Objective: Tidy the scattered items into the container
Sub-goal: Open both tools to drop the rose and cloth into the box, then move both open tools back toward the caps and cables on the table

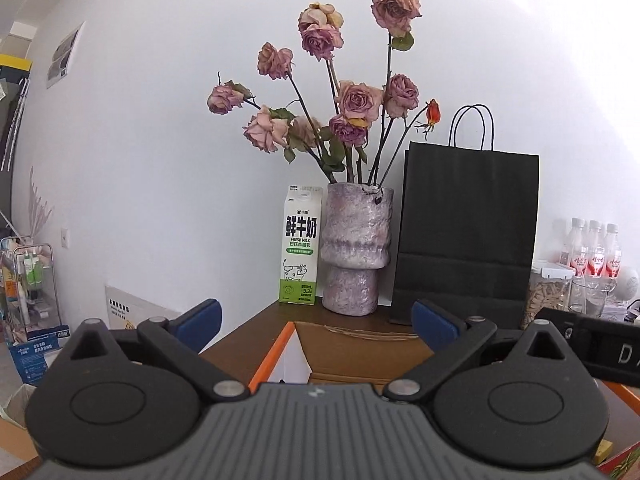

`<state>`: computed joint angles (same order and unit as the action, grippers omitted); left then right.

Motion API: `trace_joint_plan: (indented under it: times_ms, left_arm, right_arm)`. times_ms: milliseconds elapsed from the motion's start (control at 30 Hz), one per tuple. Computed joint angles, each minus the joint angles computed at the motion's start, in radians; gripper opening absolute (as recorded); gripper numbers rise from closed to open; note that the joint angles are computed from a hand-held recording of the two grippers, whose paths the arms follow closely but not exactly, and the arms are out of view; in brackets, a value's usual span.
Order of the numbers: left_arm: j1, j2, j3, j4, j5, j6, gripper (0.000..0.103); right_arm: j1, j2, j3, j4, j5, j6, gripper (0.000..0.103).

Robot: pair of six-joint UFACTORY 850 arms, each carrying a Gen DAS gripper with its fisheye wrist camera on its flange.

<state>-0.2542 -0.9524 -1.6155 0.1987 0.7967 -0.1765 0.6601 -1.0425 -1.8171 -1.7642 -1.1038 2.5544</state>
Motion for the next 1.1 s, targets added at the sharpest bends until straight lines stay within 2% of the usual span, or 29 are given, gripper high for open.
trace_joint_plan:
  times_ms: [367,767,1100]
  left_arm:
    - [-0.001,0.0,0.009,0.001,-0.014,0.026,0.103]
    - [0.005,0.014,0.052,0.031,0.023,0.045,0.103]
    - [0.013,0.022,0.082,0.039,0.035,0.069,0.103]
  right_arm:
    - [0.014,-0.003,-0.016,0.062,-0.01,-0.065,0.103]
    - [0.035,0.002,-0.007,0.117,-0.028,-0.136,0.103]
    - [0.04,0.021,0.031,0.131,-0.011,-0.14,0.103]
